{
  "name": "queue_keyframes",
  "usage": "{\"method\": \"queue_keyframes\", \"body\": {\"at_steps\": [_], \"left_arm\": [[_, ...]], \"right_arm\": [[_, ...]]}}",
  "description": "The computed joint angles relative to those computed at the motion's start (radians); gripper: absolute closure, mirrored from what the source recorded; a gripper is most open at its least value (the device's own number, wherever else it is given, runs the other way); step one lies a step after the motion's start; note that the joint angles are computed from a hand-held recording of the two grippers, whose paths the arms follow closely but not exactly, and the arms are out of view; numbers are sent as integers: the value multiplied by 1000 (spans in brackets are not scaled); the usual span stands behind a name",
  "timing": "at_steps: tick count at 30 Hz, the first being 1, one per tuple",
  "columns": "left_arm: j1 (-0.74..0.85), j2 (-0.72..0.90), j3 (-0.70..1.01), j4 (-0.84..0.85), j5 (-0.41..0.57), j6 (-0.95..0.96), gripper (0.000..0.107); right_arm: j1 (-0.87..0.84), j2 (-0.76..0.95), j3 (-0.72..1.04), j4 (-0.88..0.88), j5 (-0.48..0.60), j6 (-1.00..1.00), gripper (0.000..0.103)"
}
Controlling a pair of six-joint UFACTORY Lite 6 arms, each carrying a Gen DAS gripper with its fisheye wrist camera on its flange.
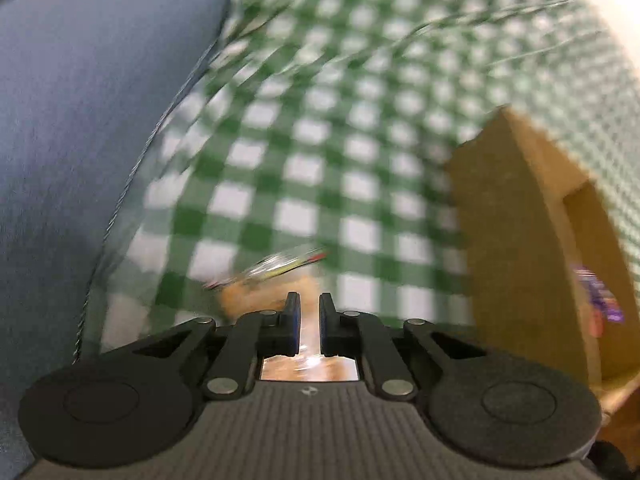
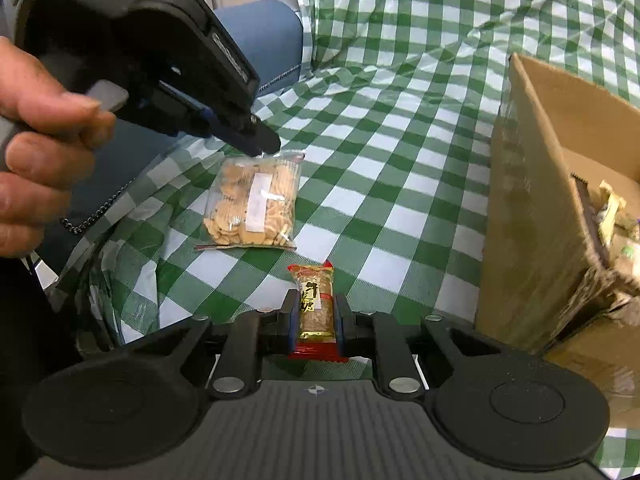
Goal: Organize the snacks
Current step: 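Grasp the cookie bag with left tool while right tool grasps the red-wrapped bar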
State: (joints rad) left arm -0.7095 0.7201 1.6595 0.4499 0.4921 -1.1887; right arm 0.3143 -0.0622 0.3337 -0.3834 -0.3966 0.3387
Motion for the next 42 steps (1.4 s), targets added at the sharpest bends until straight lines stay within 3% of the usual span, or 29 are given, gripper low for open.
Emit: {"method": "queue_keyframes", "body": {"at_steps": [2, 6, 9, 11, 14, 16, 18, 20, 22, 25, 28, 30, 32, 35, 42], "left_arm": [[35, 48, 36, -94, 7, 57, 105], [62, 53, 35, -155, -26, 104, 105], [55, -14, -38, -16, -57, -64, 105], [39, -31, -30, 46, -3, -119, 104], [52, 38, 32, -91, 39, 28, 104], [38, 37, 51, -42, 68, 9, 103], [32, -11, -5, 34, 34, -89, 98], [33, -37, -33, 62, 24, -133, 74], [35, -34, -28, 22, 28, -92, 62], [35, 106, 134, -122, 154, 79, 47], [29, 103, 145, -78, 165, 29, 55], [20, 72, 116, 4, 148, -60, 53], [15, 63, 110, 32, 149, -89, 38], [15, 96, 156, -21, 160, -17, 27], [-20, 276, 408, -55, 308, 80, 21]], "right_arm": [[10, 37, 17, 24, -9, -24, 85], [34, 111, 55, 70, -9, -80, 85], [39, 134, 66, 101, -7, -111, 85], [30, 130, 65, 114, -15, -113, 85], [23, 137, 70, 115, -20, -101, 85], [34, 164, 85, 137, -3, -125, 85], [46, 173, 84, 177, -4, -166, 84], [48, 171, 85, 179, -3, -169, 84], [42, 167, 84, 171, -3, -153, 84], [40, 168, 86, 187, 4, -166, 83], [52, 177, 90, 227, 5, -202, 83], [49, 173, 86, 217, 3, -192, 83], [41, 165, 83, 196, 2, -168, 83], [37, 150, 77, 201, 4, -167, 82], [68, 158, 86, 282, 25, -250, 69]]}}
